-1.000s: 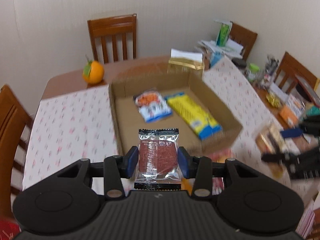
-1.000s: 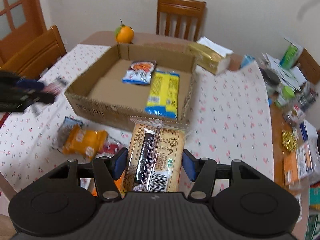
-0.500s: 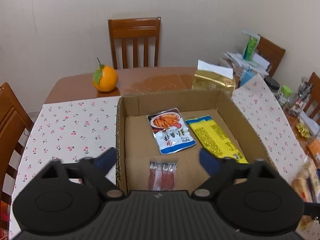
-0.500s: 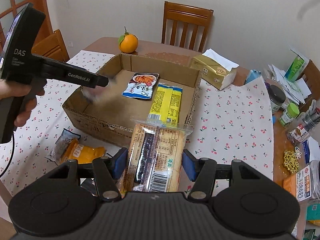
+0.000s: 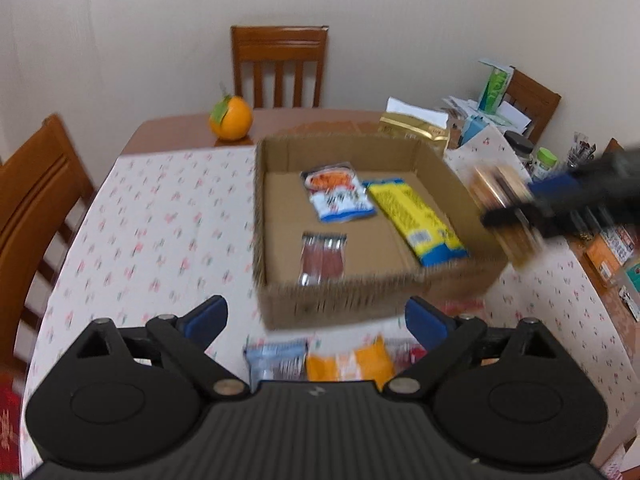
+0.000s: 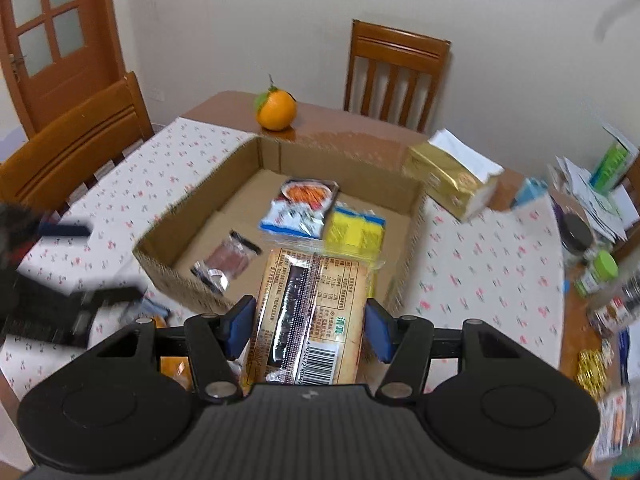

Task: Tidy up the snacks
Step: 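Lower both packs into the cardboard box and open both tools, then move left tool to the white candy pouch and close on it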

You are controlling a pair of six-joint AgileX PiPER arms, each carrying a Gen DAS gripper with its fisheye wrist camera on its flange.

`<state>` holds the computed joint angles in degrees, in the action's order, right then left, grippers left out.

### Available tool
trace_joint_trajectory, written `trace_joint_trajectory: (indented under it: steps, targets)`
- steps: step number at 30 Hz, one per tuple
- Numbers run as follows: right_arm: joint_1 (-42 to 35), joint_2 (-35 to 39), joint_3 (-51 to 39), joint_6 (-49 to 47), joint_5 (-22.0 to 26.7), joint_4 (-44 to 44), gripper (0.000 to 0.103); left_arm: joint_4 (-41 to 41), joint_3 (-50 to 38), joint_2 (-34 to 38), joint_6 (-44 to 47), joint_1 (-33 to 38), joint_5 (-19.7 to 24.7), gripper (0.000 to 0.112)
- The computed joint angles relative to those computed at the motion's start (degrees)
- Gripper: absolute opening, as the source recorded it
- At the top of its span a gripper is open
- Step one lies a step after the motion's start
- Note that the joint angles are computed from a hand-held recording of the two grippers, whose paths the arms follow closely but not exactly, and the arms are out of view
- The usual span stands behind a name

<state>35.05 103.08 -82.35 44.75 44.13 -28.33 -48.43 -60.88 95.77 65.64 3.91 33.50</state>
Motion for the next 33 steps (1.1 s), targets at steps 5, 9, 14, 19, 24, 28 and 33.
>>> trace_joint_trajectory:
  steps: [5, 9, 14, 19, 24, 28, 33]
  targets:
    - [-2.95, 7.78, -10.27, -7.43, -0.31, 5.35, 0.063, 0.75, 5.5, -4.18, 0.9, 2.39, -2.65, 0.095]
    - [-4.25, 14.93, -19.22, -11.85, 1.88, 8.45, 0.063, 1.51, 8.02, -6.37, 0.85, 4.95, -3.35, 0.095]
    - [-4.6, 20.31, -25.24, -13.94, 3.42, 10.69, 0.069, 3.81, 8.75, -7.26, -1.93, 8.07, -3.68, 0.095]
    - [-3.05, 18.49, -21.69, -7.92, 0.88, 4.54, 0.103, 4.2, 9.17, -7.47, -2.13, 9.84, -3.74, 0.095]
    - [-0.45, 15.15, -18.2, -4.81, 2.9, -0.09, 0.103, 2.98, 9.45, -7.21, -0.32, 9.89, -3.81, 0.095]
    - [2.13, 10.77, -11.71, 0.02, 2.62, -3.25, 0.103, 1.85, 9.45, -6.83, 1.06, 9.78, -2.92, 0.095]
    - [6.02, 7.27, -4.18, 8.16, 4.12, -6.21, 0.103, 0.93, 10.23, -6.7, 3.8, 9.3, -2.3, 0.096]
